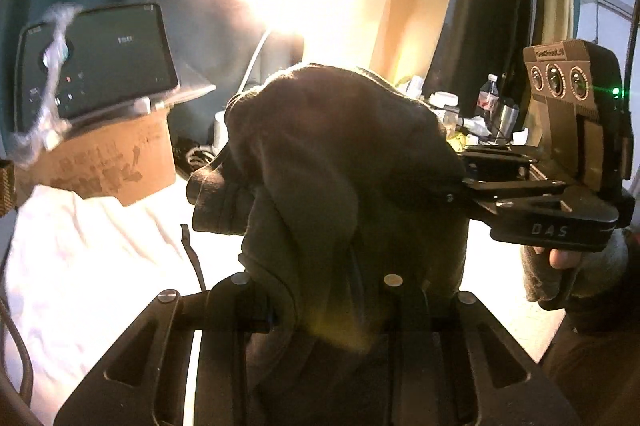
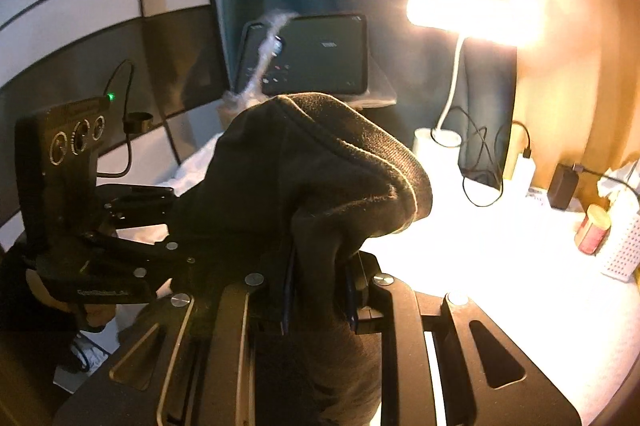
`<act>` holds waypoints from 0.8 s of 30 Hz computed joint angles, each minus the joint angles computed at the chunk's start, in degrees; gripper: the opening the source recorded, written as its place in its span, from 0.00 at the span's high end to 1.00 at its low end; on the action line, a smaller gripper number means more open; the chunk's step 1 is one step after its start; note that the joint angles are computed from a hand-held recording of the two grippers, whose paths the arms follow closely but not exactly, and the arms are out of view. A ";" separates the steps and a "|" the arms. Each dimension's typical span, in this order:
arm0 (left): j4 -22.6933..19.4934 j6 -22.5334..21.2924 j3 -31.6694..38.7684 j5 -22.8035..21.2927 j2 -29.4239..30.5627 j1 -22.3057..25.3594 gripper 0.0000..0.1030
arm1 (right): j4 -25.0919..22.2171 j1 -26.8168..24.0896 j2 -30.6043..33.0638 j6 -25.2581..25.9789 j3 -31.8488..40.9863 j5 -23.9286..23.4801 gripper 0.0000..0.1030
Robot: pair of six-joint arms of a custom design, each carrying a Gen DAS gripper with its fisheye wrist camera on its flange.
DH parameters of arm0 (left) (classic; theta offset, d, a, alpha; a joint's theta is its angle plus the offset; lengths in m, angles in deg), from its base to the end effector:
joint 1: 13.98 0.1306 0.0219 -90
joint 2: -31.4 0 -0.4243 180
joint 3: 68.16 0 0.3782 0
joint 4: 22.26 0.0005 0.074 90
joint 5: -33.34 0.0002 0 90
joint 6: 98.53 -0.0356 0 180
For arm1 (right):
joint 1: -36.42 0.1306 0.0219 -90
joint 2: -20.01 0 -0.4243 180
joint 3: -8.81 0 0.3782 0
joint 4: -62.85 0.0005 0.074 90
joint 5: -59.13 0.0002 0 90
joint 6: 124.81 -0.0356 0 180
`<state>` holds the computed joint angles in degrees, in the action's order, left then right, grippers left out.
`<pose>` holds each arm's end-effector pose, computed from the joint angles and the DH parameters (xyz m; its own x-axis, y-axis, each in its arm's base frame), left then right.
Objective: Fold small clothes
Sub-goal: 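Lower the held shirt back toward the bedspread with both grippers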
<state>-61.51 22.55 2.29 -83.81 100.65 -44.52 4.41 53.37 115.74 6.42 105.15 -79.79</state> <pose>0.2946 -0.1555 0.4700 -0.5283 -0.2217 -0.8196 -0.1519 0.9744 -0.1656 0.4650 0.1692 0.4743 -0.2297 -0.5228 -0.8210 -0.9665 0.2221 0.1290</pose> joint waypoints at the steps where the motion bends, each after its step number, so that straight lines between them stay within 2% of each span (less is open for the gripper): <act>1: 0.04 -0.10 -0.10 1.46 0.25 1.06 0.74 | 0.24 0.19 0.43 -0.45 0.10 0.25 0.79; 11: 0.33 0.18 -1.27 10.94 2.66 8.26 0.74 | 0.70 2.64 6.38 -3.77 2.16 4.21 0.79; 24: 0.69 5.34 -3.03 21.63 6.88 15.32 0.74 | -5.40 4.64 15.26 -3.81 8.06 8.68 0.79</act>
